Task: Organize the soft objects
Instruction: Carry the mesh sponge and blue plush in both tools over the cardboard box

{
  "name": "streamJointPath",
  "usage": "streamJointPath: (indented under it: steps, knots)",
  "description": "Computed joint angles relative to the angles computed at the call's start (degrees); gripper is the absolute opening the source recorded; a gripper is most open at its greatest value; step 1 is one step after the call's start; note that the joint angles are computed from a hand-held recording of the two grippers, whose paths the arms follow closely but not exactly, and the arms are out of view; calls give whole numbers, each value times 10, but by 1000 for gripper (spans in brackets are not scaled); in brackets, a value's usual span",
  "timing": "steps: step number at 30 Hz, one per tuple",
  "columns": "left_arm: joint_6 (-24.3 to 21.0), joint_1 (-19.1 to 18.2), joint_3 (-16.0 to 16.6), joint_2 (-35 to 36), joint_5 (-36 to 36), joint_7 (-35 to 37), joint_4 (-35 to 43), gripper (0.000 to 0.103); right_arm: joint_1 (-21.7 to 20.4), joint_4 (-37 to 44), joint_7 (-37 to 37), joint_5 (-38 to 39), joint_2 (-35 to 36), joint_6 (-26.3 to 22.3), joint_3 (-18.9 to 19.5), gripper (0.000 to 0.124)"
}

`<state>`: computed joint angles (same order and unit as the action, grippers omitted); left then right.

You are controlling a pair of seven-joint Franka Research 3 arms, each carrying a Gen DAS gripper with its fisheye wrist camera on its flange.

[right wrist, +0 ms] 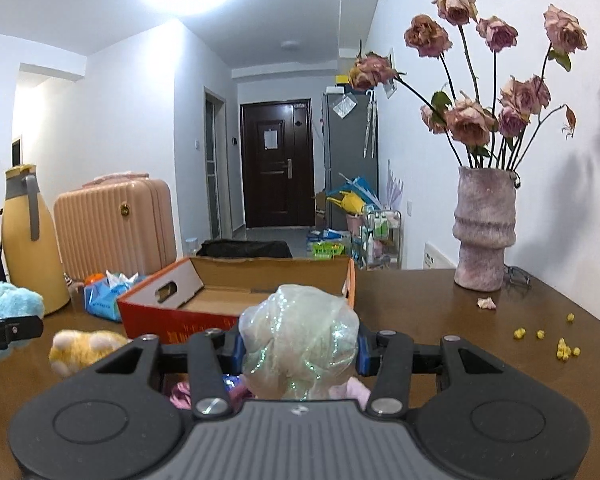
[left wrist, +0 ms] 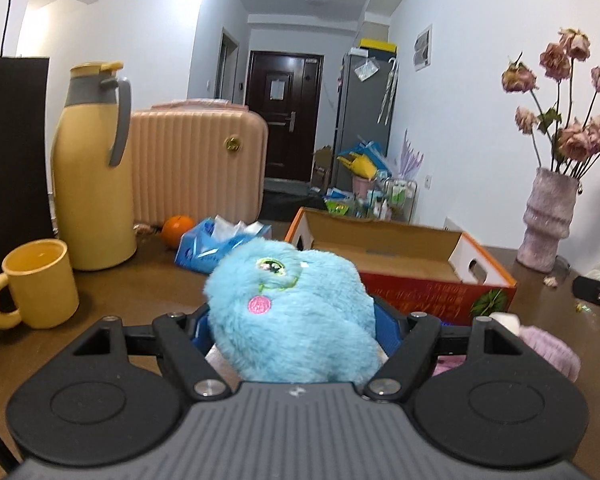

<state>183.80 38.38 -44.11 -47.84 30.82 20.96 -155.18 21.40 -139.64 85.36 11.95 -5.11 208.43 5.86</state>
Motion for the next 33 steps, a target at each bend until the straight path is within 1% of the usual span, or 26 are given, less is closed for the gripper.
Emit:
streamJointPath:
  steps: [6, 13, 19, 23, 29, 33]
  knots:
    - [20, 42, -32, 7, -8, -4, 33, 77, 2, 33, -14, 15, 22, 5, 7, 47]
    - [28, 93, -75, 27, -26, -4, 73, 77, 3, 74, -17, 16, 50, 5, 9, 47]
    - [25, 128, -103, 38, -30, -6, 97, 77, -7, 106, 16, -27, 76, -4, 7, 47]
    - [29, 155, -119, 45, -32, -11, 118, 77, -5, 136, -8, -11, 94, -12, 9, 47]
    - [40, 210, -153, 51, -39, -18, 152, 77, -3, 184, -22, 7, 124, -12, 12, 47]
    - [35, 242, -175, 62, -40, -16, 176, 77, -2, 218, -34, 18, 147, -30, 11, 47]
